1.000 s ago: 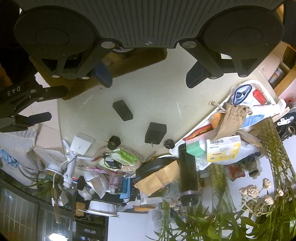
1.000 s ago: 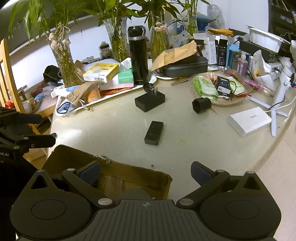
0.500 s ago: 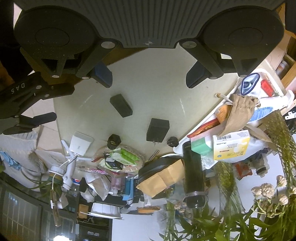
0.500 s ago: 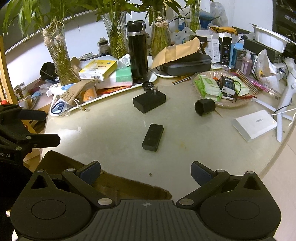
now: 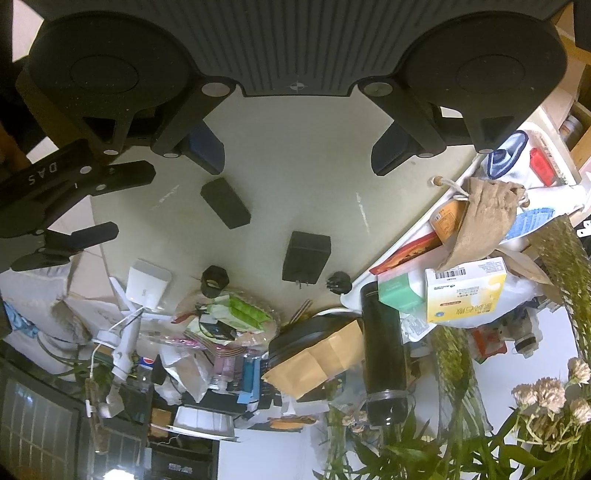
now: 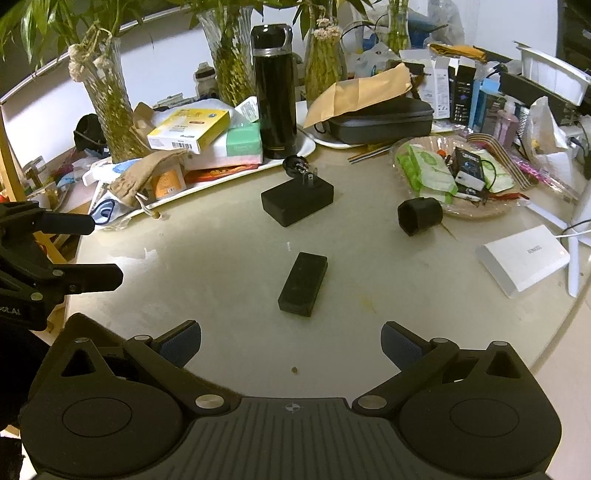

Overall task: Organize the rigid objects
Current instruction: 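Lower the right gripper onto the black rectangular block and grasp it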

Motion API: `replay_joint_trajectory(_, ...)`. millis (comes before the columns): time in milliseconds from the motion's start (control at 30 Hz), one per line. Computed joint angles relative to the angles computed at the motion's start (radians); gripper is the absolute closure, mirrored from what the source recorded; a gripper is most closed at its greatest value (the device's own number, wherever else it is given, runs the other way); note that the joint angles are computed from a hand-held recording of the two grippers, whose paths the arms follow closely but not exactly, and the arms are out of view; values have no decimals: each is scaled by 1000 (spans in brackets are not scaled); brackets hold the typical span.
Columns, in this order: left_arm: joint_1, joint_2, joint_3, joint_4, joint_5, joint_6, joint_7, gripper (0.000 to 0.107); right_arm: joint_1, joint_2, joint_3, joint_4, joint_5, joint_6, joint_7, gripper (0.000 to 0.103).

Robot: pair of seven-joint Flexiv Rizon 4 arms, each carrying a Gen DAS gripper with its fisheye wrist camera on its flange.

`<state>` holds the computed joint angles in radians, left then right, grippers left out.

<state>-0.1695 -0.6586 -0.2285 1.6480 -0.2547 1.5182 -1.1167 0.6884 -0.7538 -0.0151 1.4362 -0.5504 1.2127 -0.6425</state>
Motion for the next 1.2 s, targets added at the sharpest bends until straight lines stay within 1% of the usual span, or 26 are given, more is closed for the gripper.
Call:
replay_joint_trajectory(200,-2,-30,4,-34,-1,-7,-2,19,-26,-54,34,-85,40,-45,-61,0)
replay_joint_trajectory(367,-1,-52,5,-60,-3,-21,-2,19,-38,-96,47,-154,76,-78,-108,0)
replay_joint_trajectory(433,-8,-61,15,-73,-3,-27,-7,19,-44,-115,54,-183,91,-93,-131,1)
replay_joint_trajectory(700,-9,-88,18,-112,-4,-36,-10,19,-61,-200,80,-335,159,-189,-218,2)
replay_joint_trajectory(800,-12,-96,23,-124,-6,-44,-14,19,-62,-234,89,-401,183,-244,-256,7)
replay_joint_trajectory(900,-20,-102,35,-135,-9,-59,-27,19,-62,-268,96,-472,209,-304,-290,8)
replay_joint_trajectory(1067,-6,-103,17,-130,-8,-46,-19,19,-59,-333,102,-611,255,-428,-341,10)
replay_joint_trajectory(1200,-14,-103,28,-134,-9,-58,-27,19,-51,-394,103,-739,286,-537,-378,15)
